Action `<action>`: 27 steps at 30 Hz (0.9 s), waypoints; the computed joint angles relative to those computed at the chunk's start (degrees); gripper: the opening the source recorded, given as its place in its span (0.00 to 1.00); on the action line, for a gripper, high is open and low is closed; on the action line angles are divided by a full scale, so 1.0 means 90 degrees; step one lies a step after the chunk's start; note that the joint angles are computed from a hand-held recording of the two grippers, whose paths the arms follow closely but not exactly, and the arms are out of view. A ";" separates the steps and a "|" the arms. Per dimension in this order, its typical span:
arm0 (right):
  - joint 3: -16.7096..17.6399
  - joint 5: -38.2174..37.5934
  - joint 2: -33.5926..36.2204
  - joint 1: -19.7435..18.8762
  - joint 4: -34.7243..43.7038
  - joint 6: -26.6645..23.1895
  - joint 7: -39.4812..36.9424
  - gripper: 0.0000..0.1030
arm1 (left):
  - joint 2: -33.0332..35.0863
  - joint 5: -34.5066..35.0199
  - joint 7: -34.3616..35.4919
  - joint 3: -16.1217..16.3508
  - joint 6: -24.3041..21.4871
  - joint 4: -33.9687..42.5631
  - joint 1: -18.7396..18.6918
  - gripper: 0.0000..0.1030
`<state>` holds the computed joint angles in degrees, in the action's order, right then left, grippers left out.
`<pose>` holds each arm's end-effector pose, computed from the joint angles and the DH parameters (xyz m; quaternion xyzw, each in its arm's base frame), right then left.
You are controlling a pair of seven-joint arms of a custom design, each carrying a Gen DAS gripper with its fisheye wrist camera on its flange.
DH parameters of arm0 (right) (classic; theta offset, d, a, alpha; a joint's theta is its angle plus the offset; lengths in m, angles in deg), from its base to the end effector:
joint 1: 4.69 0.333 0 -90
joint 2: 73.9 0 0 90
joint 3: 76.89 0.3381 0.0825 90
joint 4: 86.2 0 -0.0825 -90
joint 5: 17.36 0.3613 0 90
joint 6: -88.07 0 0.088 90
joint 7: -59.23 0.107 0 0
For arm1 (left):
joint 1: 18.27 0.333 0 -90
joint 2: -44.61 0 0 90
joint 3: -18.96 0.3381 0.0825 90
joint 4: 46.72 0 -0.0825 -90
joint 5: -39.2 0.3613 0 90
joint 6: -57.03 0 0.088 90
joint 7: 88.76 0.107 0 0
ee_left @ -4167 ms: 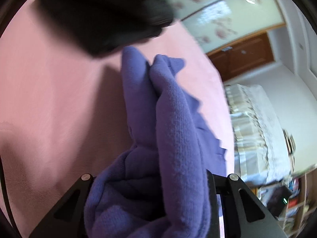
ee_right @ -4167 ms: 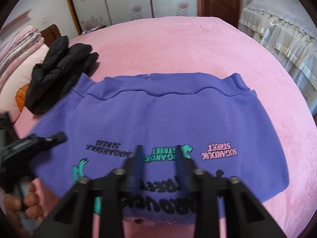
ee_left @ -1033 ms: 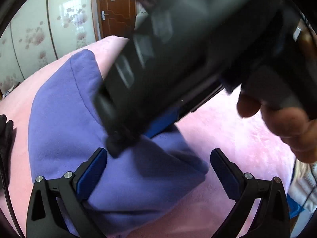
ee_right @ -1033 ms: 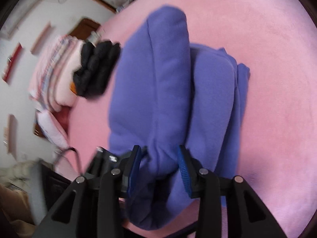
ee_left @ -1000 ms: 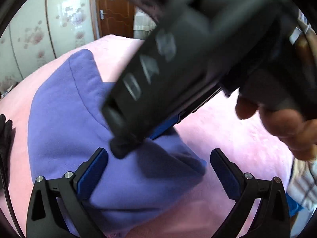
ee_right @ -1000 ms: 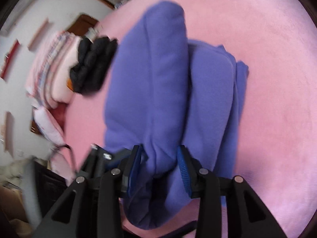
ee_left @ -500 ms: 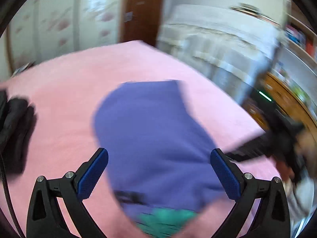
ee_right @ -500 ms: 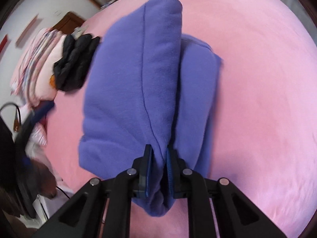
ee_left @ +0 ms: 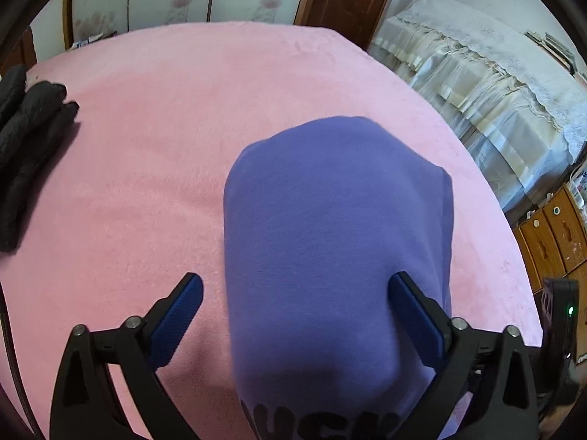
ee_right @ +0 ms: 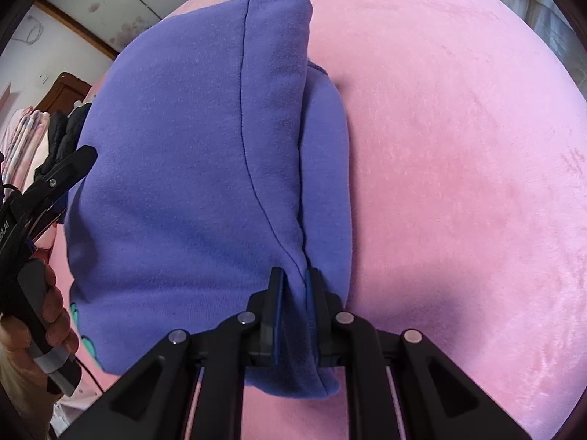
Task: Fold large clothes
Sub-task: 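Grasp the narrow folded hoodie bundle with both tools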
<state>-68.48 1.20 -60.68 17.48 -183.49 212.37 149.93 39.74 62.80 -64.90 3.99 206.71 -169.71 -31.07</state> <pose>0.5458 0.3270 0.5147 -0.8065 0.5568 0.0807 0.1816 0.4735 -0.2636 0.5308 -0.7840 0.5397 -0.2684 0.1485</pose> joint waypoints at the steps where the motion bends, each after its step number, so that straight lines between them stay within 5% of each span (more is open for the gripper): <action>1: 0.0002 0.0015 -0.0005 0.0007 -0.0072 0.0102 0.0000 0.11 | 0.0060 -0.0139 0.0152 0.0057 0.0121 0.0002 0.0013 1.00; 15: -0.0037 0.0022 -0.0385 -0.0041 0.0277 0.0189 -0.0248 0.15 | -0.0318 -0.1019 0.0368 0.0110 0.0130 -0.0280 0.0191 1.00; 23: 0.0012 -0.0410 0.0538 0.0219 0.1623 0.1036 -0.0121 0.15 | -0.0158 -0.0243 -0.0068 -0.0061 -0.0127 0.0215 0.0269 1.00; 27: 0.0072 -0.0360 0.1170 0.0284 0.2453 0.1026 0.0222 0.15 | 0.0272 -0.0019 0.0003 -0.0039 -0.0448 0.0773 0.0147 0.98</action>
